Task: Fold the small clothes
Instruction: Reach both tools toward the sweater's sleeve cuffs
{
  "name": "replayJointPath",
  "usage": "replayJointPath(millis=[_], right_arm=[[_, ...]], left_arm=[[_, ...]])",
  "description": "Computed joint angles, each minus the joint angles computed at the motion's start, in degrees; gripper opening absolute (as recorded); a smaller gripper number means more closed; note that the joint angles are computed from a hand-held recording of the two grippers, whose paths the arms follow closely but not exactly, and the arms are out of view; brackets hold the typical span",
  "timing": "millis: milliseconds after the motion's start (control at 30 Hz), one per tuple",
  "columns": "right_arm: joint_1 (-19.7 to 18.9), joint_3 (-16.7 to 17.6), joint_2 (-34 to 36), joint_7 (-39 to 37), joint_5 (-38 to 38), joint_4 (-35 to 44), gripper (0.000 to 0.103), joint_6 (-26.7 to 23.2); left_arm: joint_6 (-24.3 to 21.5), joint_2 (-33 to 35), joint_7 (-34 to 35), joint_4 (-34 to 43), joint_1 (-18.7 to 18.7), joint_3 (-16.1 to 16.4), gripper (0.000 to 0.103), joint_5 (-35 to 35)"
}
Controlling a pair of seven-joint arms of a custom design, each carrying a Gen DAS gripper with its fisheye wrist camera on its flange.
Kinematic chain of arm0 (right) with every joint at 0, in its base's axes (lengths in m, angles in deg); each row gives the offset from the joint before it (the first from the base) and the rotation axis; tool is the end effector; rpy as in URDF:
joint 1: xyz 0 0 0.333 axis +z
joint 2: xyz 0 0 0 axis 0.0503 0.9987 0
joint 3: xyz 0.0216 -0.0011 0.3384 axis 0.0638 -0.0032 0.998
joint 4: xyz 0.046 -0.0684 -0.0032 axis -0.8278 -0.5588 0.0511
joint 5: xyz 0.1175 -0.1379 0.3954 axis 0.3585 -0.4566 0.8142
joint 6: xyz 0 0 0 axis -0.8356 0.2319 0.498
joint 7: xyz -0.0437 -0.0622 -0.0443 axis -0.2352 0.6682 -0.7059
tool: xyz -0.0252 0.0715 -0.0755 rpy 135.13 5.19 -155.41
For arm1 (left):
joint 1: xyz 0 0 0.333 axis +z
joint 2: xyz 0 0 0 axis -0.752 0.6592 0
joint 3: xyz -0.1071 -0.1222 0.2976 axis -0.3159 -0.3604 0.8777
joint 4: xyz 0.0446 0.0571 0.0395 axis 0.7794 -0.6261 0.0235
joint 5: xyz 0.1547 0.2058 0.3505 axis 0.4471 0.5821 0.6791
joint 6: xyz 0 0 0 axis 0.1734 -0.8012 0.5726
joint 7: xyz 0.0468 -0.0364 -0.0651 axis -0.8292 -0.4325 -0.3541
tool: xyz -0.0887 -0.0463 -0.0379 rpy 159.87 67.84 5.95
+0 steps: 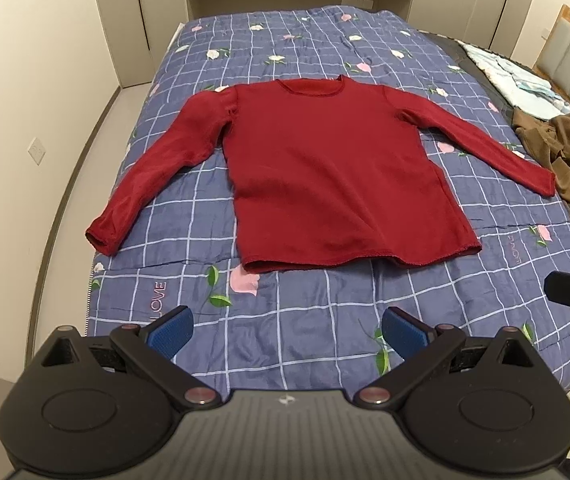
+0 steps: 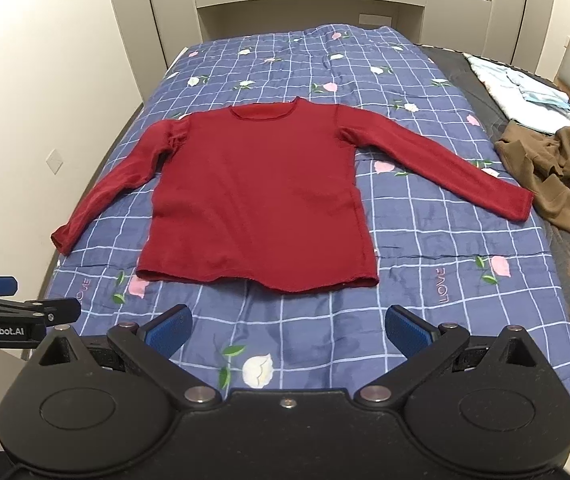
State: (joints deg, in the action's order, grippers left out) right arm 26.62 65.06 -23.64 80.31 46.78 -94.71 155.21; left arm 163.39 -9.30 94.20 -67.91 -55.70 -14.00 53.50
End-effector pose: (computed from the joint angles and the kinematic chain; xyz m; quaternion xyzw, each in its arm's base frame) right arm 0.4216 0.3155 0.5783 -0.7455 0.6035 -0.1461 0.2423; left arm 0.3966 -0.1385 0.5543 -0.7206 0.6482 -0.1726 0.1754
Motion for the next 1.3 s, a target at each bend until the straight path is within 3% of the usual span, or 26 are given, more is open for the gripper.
replayJointPath(millis=[300,533,800,1100,1233,1300], right_arm=[[-1.8,-2.1,3.0,0.1,1.2,1.2,0.102,2.5],[-3.2,-5.0,10.6,-4.8,4.5,7.3,0.102,1.5],[-6.0,-7.6,21.0,-13.0,10.0,16.2,0.102,3.1],[-10.0,-8.2,31.6,-17.5,20.6,23.0,0.103,12.5],[-10.5,-9.6,36.0,-11.3,20.7,24.3,0.103,19.0],[-8.7,-12.8,37.7,-3.1,16.1,24.4,0.103,21.9]], left_arm=[[-1.8,12.0,-1.0,10.0,1.0,-2.5,0.102,4.2],[-6.7,27.3,-6.7,25.8,0.6,-3.6,0.102,10.0],[-11.4,43.6,-10.6,44.5,-3.6,-1.3,0.102,15.9],[-18.8,60.0,-10.4,65.1,-8.4,2.4,0.102,17.9],[-22.0,68.6,-8.0,76.3,-10.2,3.9,0.102,18.2],[-23.3,72.6,-6.5,81.7,-11.0,4.6,0.102,18.0]])
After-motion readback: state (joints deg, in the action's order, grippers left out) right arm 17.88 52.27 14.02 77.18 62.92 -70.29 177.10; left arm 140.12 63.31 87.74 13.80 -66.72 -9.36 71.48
